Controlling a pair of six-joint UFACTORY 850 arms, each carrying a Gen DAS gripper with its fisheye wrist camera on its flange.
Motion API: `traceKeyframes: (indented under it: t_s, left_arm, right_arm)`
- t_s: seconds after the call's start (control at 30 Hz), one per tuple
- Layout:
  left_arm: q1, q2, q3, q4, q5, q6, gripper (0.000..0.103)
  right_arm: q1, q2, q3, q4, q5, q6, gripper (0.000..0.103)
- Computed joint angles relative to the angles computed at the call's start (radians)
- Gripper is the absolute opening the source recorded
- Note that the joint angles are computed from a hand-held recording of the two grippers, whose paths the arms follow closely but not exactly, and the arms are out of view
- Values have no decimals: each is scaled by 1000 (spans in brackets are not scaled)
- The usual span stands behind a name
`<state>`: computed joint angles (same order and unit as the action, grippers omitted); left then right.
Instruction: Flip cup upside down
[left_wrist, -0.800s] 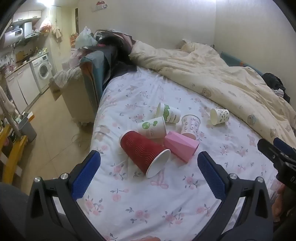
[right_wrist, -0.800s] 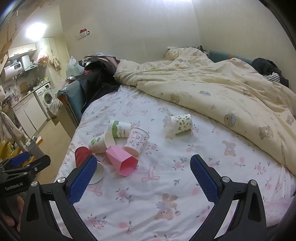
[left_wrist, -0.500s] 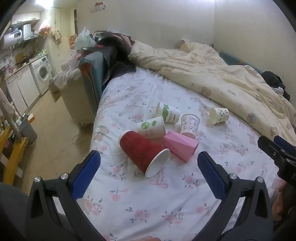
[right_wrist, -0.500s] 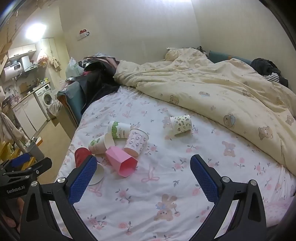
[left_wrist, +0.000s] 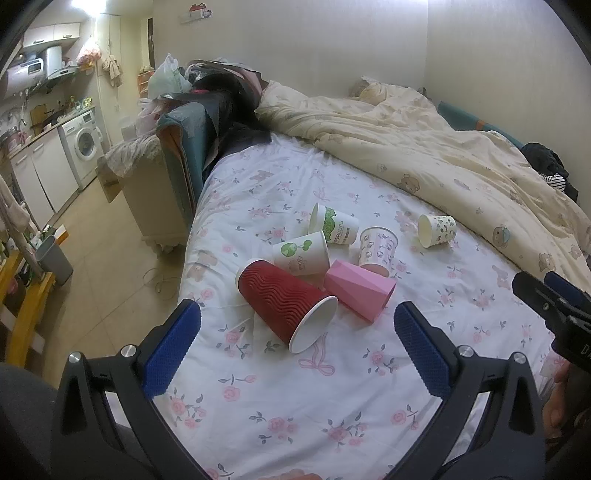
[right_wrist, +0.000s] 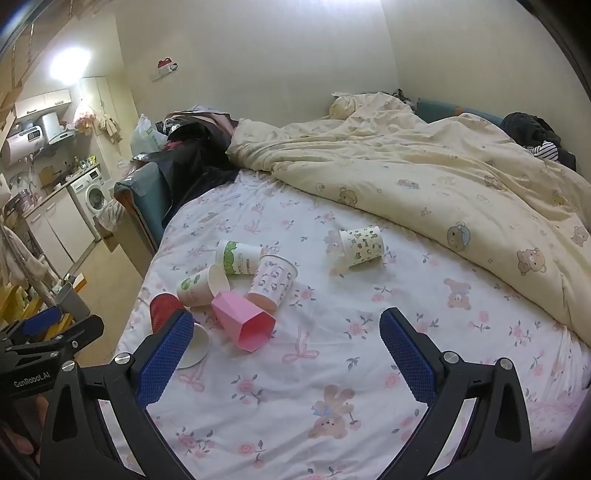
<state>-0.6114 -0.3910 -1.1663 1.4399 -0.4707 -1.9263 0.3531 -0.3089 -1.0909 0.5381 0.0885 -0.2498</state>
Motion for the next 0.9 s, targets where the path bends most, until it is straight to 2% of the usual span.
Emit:
traceKeyframes:
  t_s: [0.2, 0.3, 0.43, 0.5, 0.63, 0.9]
  left_arm:
    - [0, 0, 0, 2, 0, -2, 103]
    - [0, 0, 0, 1, 2, 1, 103]
    - [0, 0, -1, 0, 1, 0, 103]
    - [0, 0, -1, -1, 1, 1, 103]
    - [0, 0, -1, -2, 0, 1, 103]
    - [1, 0, -1, -2, 4, 3, 103]
  right_arm:
    - [-1, -4, 3, -60, 5, 60, 103]
    - [-5, -3, 4, -156, 7, 157, 103]
    - [-2, -3, 8, -153, 11, 155, 103]
    - [0, -3, 8, -98, 15, 98, 103]
    - [-2, -1, 10, -170, 13, 173, 103]
    - [0, -3, 8, -152, 13, 156, 103]
